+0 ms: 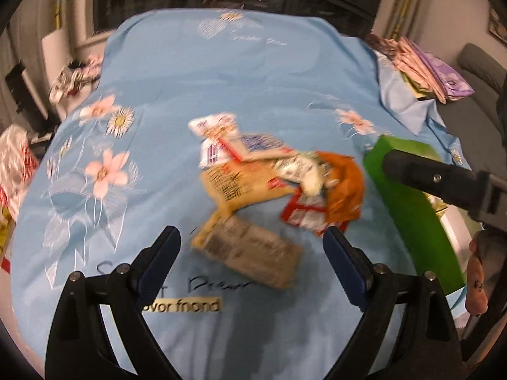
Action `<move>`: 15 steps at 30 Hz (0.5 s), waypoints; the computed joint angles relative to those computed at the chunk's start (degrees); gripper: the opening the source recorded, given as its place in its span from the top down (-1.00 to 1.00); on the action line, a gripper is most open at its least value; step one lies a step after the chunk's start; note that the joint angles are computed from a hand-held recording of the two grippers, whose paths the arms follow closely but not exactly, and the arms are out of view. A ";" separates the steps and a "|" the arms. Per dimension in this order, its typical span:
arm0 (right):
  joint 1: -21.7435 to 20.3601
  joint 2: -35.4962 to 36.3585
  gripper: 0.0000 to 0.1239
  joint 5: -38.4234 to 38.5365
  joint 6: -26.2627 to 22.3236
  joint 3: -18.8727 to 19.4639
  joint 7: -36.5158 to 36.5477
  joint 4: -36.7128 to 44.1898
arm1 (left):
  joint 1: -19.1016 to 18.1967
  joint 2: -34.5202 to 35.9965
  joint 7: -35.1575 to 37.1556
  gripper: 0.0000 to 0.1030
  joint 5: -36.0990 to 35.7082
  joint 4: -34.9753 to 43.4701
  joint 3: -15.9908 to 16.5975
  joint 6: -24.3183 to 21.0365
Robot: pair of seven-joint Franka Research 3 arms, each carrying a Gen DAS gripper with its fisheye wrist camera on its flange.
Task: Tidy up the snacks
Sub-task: 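Move the right gripper back to the snack pile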
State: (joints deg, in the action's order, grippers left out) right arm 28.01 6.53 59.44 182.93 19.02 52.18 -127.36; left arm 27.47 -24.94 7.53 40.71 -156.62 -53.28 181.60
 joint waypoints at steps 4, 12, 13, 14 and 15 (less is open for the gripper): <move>2.07 3.92 -0.42 -6.77 -6.08 -1.72 4.13 3.41 | 4.30 0.99 -0.68 -0.78 -1.89 -1.63 -2.82 2.86; 0.93 10.17 -0.42 -12.11 -11.82 -0.35 7.24 8.75 | 10.94 5.24 3.68 -0.77 -7.24 -1.90 -7.85 7.21; 1.22 10.93 -0.40 -13.17 -12.45 -0.70 8.31 9.34 | 11.21 5.78 4.37 -0.76 -7.88 -1.94 -8.01 7.42; 1.15 11.30 -0.38 -13.72 -12.78 -0.64 8.68 9.65 | 11.60 6.29 5.04 -0.76 -8.51 -2.05 -8.29 7.79; 0.92 11.80 -0.31 -14.00 -13.29 -0.43 8.87 10.12 | 12.18 6.68 5.65 -0.76 -9.24 -2.11 -8.85 8.17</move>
State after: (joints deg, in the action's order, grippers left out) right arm 28.94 18.33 45.44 169.64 18.59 61.06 -117.25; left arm 39.66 -18.26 13.19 31.47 -158.73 -62.12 189.77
